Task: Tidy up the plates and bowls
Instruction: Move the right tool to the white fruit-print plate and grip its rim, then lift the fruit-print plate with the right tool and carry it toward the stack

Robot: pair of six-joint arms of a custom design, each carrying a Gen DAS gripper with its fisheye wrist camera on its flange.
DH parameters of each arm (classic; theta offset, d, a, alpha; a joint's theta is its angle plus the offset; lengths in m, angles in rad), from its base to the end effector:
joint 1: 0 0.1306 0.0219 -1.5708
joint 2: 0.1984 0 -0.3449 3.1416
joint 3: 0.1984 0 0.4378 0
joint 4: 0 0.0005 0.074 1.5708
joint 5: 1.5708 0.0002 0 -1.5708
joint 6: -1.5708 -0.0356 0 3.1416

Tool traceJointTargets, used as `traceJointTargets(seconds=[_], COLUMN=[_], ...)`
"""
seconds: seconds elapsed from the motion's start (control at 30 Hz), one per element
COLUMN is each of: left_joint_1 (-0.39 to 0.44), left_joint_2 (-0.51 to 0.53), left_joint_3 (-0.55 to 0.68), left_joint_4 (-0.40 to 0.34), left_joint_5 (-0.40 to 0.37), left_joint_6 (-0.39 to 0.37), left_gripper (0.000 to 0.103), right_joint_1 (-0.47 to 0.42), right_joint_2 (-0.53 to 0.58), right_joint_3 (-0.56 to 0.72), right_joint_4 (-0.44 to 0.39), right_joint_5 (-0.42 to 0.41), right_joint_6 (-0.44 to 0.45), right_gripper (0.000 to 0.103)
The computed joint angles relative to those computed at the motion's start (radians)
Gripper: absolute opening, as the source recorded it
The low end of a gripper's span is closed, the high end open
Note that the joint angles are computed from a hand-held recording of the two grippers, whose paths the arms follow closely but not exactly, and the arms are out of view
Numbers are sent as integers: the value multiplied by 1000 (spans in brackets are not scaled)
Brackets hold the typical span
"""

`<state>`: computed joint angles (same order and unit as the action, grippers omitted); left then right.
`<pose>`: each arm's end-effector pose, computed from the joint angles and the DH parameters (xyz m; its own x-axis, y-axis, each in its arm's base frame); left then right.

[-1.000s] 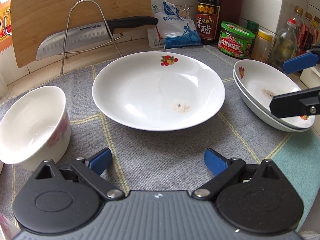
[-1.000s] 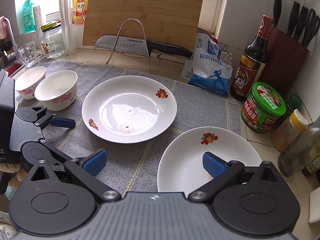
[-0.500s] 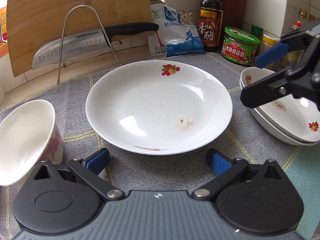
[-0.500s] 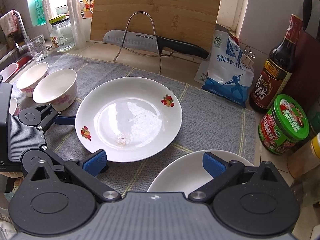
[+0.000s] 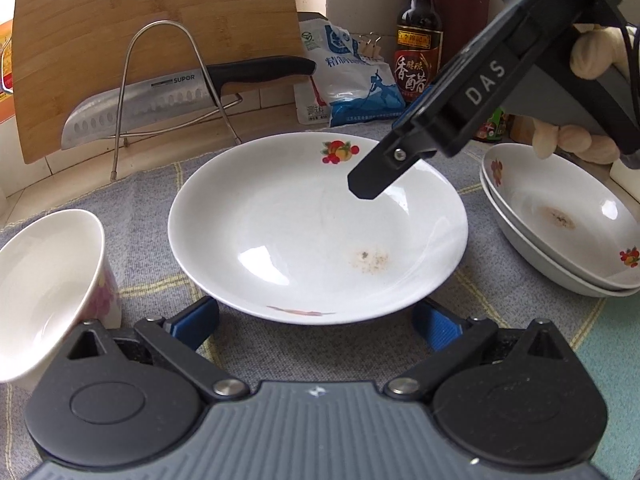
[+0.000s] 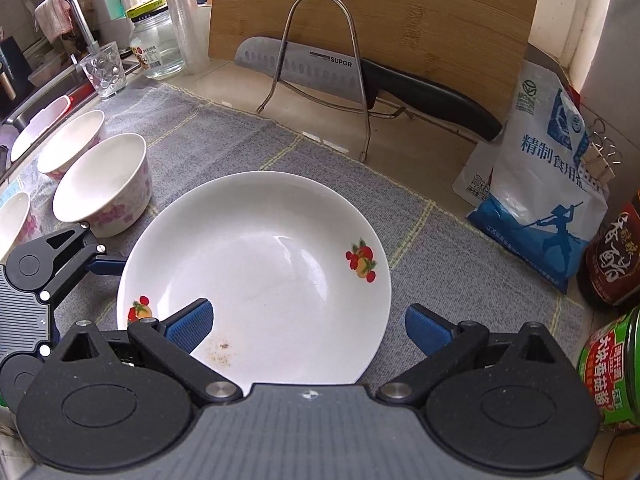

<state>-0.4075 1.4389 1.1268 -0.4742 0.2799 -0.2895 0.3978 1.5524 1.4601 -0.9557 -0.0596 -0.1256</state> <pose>0.4896 -0.2226 0.2636 -0.4629 0.4986 -0.7329 0.7223 0.6914 0.0143 0.5286 0.2239 0.3346 -0.8444 -0.2192 -0.4889 -0.3108 0.9437 0.1137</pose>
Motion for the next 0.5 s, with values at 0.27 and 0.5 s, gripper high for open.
traceJointTargets(seconds=[0.27, 0.5], left_joint_1=[3, 7], left_joint_2=[0, -2], left_joint_3=[-6, -11], left_joint_4=[21, 31], left_joint_5=[18, 34], left_joint_6=[-5, -11], left_gripper=[103, 102], right_joint_1=[-49, -87], right_joint_2=[77, 143], right_joint_3=[69, 131], right_joint_4=[-44, -45], right_joint_5=[-109, -253], right_joint_6=[75, 89], right_gripper=[103, 103])
